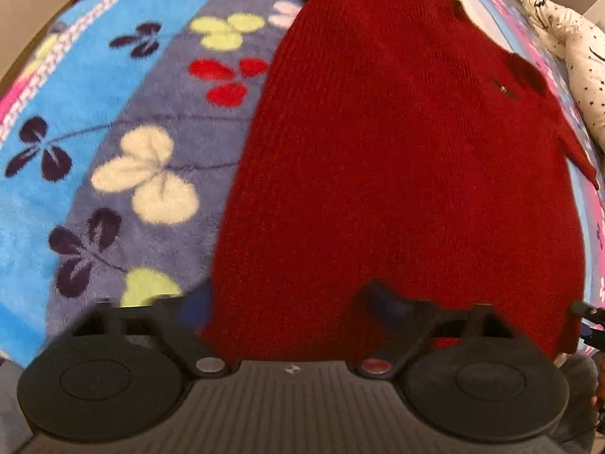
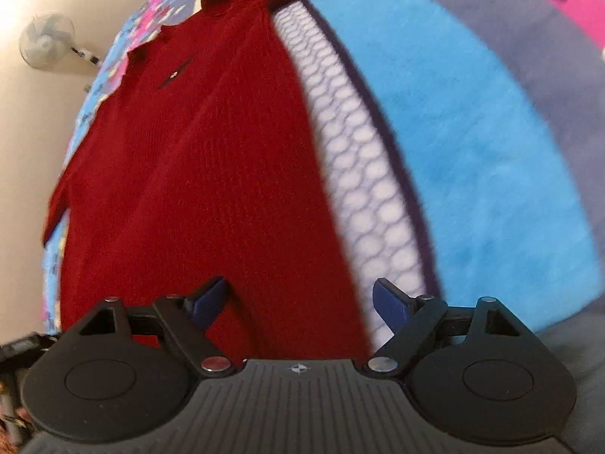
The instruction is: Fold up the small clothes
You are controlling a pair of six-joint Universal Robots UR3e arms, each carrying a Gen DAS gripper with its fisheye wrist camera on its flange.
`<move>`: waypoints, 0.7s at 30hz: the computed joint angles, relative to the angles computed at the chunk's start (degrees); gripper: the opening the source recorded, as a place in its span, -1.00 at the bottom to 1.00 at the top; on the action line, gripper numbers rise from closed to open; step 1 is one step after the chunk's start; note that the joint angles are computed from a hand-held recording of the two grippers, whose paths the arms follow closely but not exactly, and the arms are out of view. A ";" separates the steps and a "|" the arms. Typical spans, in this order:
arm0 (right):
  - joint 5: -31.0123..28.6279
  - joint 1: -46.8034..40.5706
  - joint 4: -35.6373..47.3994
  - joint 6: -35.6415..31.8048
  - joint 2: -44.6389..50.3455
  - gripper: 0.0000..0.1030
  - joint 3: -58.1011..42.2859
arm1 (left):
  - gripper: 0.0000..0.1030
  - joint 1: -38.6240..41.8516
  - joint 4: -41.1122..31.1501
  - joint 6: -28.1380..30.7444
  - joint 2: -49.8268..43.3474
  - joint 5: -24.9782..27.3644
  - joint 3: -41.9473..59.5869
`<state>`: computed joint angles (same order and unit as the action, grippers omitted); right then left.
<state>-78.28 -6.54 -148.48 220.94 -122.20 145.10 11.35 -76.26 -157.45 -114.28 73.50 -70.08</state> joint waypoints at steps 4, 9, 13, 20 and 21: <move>5.83 -1.55 3.99 1.54 -6.20 -0.23 -1.74 | -0.56 1.23 0.48 -2.37 4.63 -2.33 -0.53; -9.87 12.64 5.05 -2.36 2.06 0.12 -12.34 | -0.08 1.31 2.23 -0.49 6.63 -0.90 -2.53; -19.12 20.65 9.22 0.20 9.05 0.17 -16.44 | 0.37 1.82 5.77 2.01 10.44 1.84 -9.59; -30.16 33.27 16.37 10.63 8.53 0.44 -16.98 | 0.53 3.62 9.22 9.75 20.58 4.70 -22.52; -29.66 33.76 17.86 10.13 9.33 0.44 -17.63 | 0.53 3.31 11.36 10.24 21.48 5.71 -24.51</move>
<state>-107.94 27.22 -130.62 231.06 -112.87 127.47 14.66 -64.90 -147.21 -92.80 79.21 -94.60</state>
